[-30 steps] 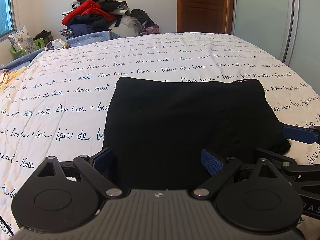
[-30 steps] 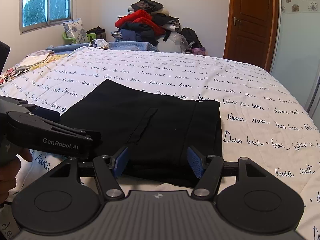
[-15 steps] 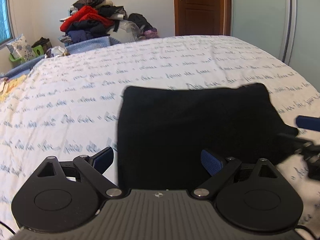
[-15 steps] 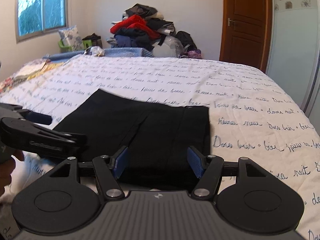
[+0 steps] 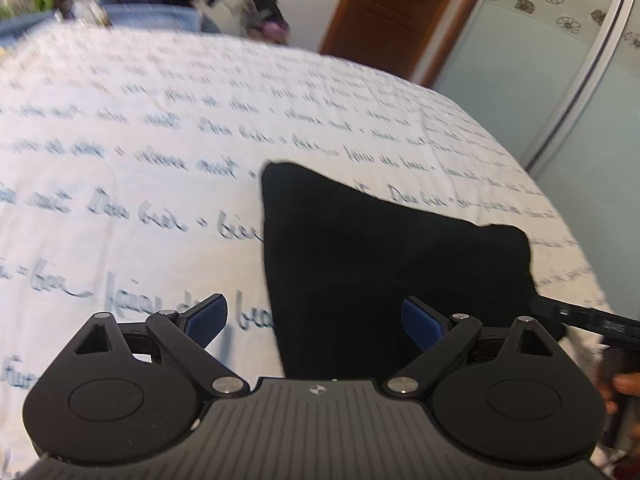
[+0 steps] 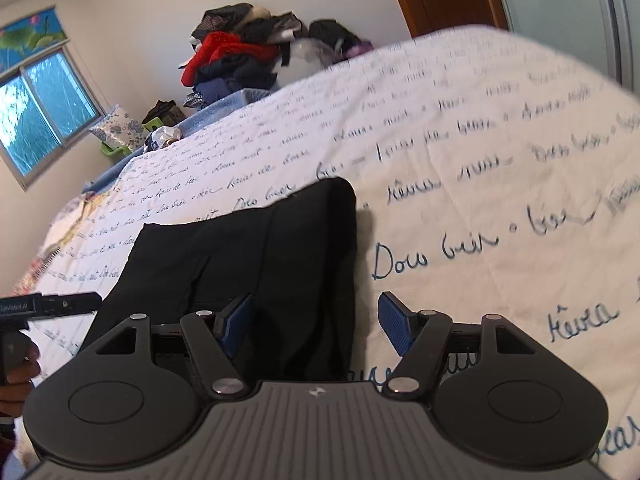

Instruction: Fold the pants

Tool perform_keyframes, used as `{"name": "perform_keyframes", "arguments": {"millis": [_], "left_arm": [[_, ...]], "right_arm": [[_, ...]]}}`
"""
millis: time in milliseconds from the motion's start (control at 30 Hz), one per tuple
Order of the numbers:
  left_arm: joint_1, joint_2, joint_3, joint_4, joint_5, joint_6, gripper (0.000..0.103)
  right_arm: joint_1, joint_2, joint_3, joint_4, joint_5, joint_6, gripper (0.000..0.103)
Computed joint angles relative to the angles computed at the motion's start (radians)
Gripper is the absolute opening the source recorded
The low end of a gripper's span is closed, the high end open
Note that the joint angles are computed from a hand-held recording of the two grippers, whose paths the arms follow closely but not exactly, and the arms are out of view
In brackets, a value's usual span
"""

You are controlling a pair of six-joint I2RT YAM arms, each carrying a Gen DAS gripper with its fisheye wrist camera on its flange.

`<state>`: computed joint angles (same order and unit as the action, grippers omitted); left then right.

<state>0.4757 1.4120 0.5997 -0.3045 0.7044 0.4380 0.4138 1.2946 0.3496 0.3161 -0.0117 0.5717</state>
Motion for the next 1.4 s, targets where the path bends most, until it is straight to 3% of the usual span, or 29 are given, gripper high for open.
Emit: {"name": "perform_keyframes", "arguments": {"millis": [133, 300, 367, 433, 467, 533, 700, 867, 1000, 1133, 1267, 1400], "left_arm": [[0.014, 0.178, 0.112, -0.125, 0.084, 0.061, 0.093], [0.019, 0.264, 0.155, -0.141, 0.156, 0.056, 0.094], [0.015, 0.284, 0.176, -0.169, 0.186, 0.055, 0.090], [0.000, 0.280, 0.178, -0.165, 0.179, 0.021, 0.075], [-0.013, 0.270, 0.168, -0.138, 0.155, -0.019, 0.069], [-0.035, 0.252, 0.153, -0.095, 0.097, -0.072, 0.044], [-0.009, 0.228, 0.133, -0.067, 0.108, -0.102, 0.021], [0.022, 0.108, 0.069, -0.012, 0.130, -0.081, 0.019], [0.044, 0.000, 0.042, 0.062, 0.123, -0.078, 0.019], [0.084, -0.020, 0.065, 0.170, 0.084, -0.109, 0.019], [0.081, 0.087, 0.162, 0.221, 0.006, -0.133, 0.020], [0.040, 0.225, 0.217, 0.252, -0.122, -0.130, 0.021]], "right_arm": [[-0.129, 0.051, -0.019, 0.085, -0.219, -0.006, 0.070], [-0.242, 0.208, 0.018, 0.214, -0.530, -0.022, 0.070], [-0.254, 0.274, 0.050, 0.251, -0.592, -0.022, 0.070], [-0.258, 0.328, 0.075, 0.298, -0.619, 0.007, 0.069], [-0.255, 0.347, 0.085, 0.320, -0.617, 0.029, 0.068], [-0.239, 0.359, 0.100, 0.316, -0.572, 0.039, 0.044], [-0.174, 0.322, 0.071, 0.323, -0.453, 0.046, 0.032], [-0.052, 0.173, 0.112, 0.146, -0.261, -0.033, 0.029], [0.021, 0.141, 0.214, 0.061, -0.195, -0.105, 0.029], [0.075, 0.271, 0.368, 0.073, -0.153, -0.143, 0.028], [0.100, 0.462, 0.531, 0.122, -0.135, -0.136, 0.028], [0.108, 0.654, 0.720, 0.018, -0.115, -0.087, 0.032]]}}
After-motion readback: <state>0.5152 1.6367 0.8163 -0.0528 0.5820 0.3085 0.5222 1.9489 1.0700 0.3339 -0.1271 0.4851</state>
